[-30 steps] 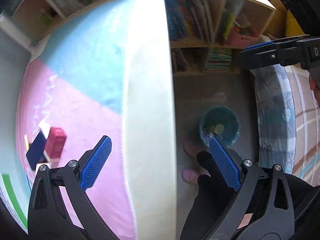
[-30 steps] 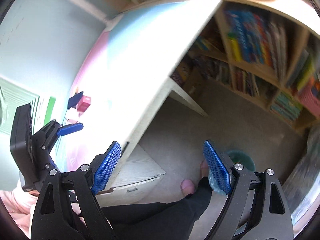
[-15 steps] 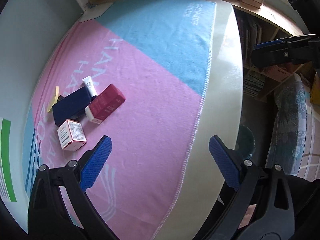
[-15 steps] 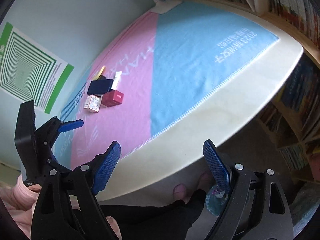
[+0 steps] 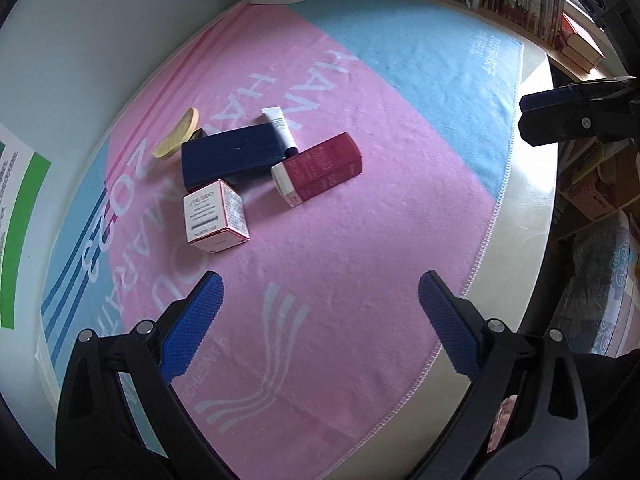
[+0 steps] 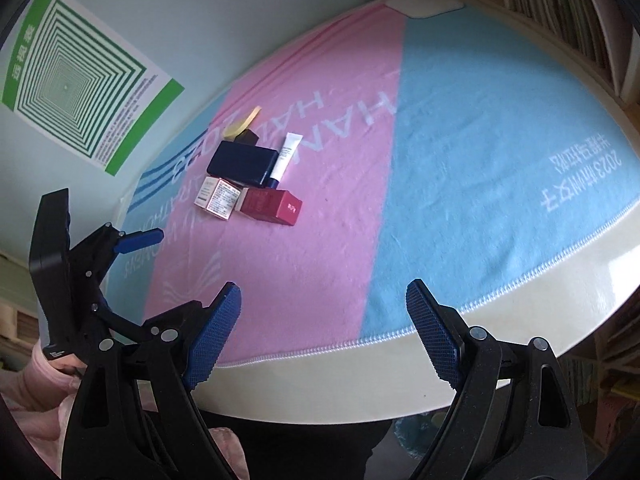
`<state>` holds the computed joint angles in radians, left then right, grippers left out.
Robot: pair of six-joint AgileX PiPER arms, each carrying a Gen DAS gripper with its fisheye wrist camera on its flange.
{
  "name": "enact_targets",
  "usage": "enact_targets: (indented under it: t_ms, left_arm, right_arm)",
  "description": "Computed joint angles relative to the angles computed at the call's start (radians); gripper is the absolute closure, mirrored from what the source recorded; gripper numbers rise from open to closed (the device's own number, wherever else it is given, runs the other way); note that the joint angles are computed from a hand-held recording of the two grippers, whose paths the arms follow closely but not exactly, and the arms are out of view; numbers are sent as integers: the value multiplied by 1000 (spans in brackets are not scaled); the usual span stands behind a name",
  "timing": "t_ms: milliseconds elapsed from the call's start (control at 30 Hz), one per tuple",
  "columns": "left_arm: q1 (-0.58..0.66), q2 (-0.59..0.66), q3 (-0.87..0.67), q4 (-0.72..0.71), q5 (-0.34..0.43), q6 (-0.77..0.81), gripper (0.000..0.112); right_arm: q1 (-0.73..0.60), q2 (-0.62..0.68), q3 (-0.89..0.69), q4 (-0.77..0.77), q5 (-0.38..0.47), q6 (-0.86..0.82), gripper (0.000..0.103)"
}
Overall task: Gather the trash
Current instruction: 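Move both open grippers back over the remaining items on the mat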
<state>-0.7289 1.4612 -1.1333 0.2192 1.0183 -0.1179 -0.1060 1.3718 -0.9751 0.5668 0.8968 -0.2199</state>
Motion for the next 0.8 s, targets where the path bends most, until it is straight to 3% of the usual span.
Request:
enact_targets:
  t_ms: [467, 800]
  left_arm:
    - [141, 8, 5, 18, -6, -52, 17]
    - [177, 42, 2, 29, -29, -117, 17]
  right_arm:
    - [84, 271, -285, -14, 103, -111, 19]
    - [129, 425, -445, -50, 181, -179, 19]
